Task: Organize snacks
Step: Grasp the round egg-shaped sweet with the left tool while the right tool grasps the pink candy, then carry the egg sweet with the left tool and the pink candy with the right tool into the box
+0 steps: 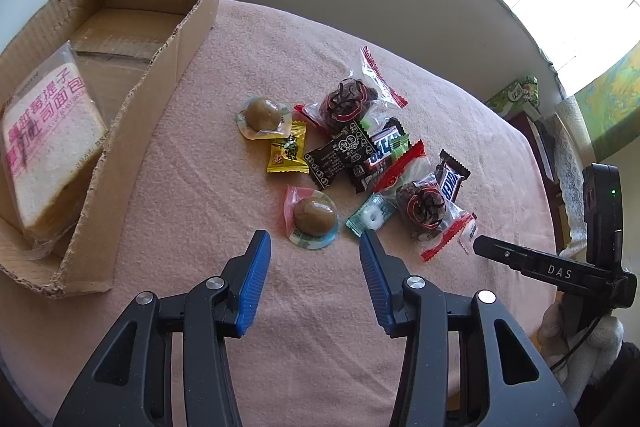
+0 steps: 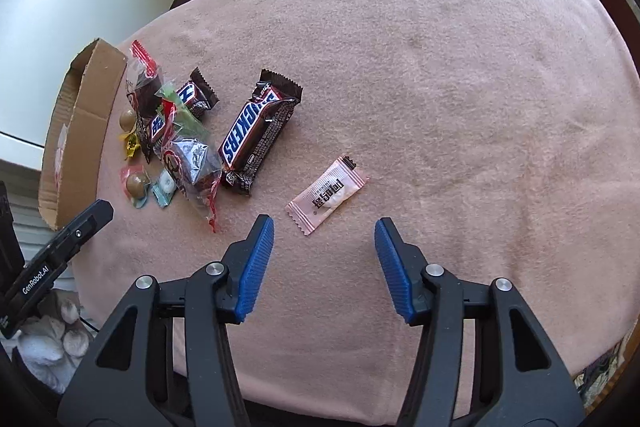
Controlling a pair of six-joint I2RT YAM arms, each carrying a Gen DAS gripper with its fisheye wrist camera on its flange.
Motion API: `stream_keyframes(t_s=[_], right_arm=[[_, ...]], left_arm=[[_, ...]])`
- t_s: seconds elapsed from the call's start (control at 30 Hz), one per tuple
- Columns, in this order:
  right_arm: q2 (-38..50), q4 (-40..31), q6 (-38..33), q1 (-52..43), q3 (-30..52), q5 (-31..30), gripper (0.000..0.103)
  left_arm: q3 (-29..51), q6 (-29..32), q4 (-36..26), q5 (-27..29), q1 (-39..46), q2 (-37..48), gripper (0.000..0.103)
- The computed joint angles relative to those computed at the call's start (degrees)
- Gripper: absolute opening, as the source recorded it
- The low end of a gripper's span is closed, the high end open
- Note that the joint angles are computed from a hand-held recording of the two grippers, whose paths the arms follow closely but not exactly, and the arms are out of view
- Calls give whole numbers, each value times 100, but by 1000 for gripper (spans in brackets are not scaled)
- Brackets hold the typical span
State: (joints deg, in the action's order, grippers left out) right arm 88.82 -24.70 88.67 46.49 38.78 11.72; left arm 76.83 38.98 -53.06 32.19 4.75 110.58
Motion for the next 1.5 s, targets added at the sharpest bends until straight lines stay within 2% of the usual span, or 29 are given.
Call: stream_keyframes(t_s=[0.13,0.33,0.4,0.47,0.6,0.7,0.77,0.83,1.0,1.07,1.13,1.2,1.5], right_arm=[[98,369,138,-165,-143,-106,55],[527,250,-160,-358,251,-83,55],[793,-12,-370,-383,581,-60,51],[1002,-217,-521,-381,857,-30,40],[1416,-551,-745,-299,1364,81,37],[1805,-1025,-857,-118,1883,224,26],[1898,-1080,-888,-61,1987,261,21],[1867,-937,-888,-37,1926,249,20],[1793,-852,-904,1,1823,236,20],[1688,-719,-951,-68,1648,210,20],[1321,-365,-1243,-366,1064,150,20],[1227,-243,-1278,-418,936,144,20],[527,-579,-939,-192,737,294,20]], left_arm=[[99,-95,37,-9,-48,153,45],[-34,-270,328,-137,-277,181,45],[-92,-271,445,-195,-337,189,45],[-126,-282,541,-259,-374,203,45],[-163,-370,656,-233,-441,230,45],[-275,-321,851,-227,-486,201,45],[-498,-217,1109,-333,-531,49,42],[-673,-131,1339,-425,-537,-59,33],[-764,-103,1489,-370,-503,-100,29],[-777,-109,1514,-337,-499,-96,28],[-713,-80,1428,-278,-446,-65,28],[-695,-98,1385,-239,-420,-75,28],[-680,78,1161,-28,-298,-334,28]])
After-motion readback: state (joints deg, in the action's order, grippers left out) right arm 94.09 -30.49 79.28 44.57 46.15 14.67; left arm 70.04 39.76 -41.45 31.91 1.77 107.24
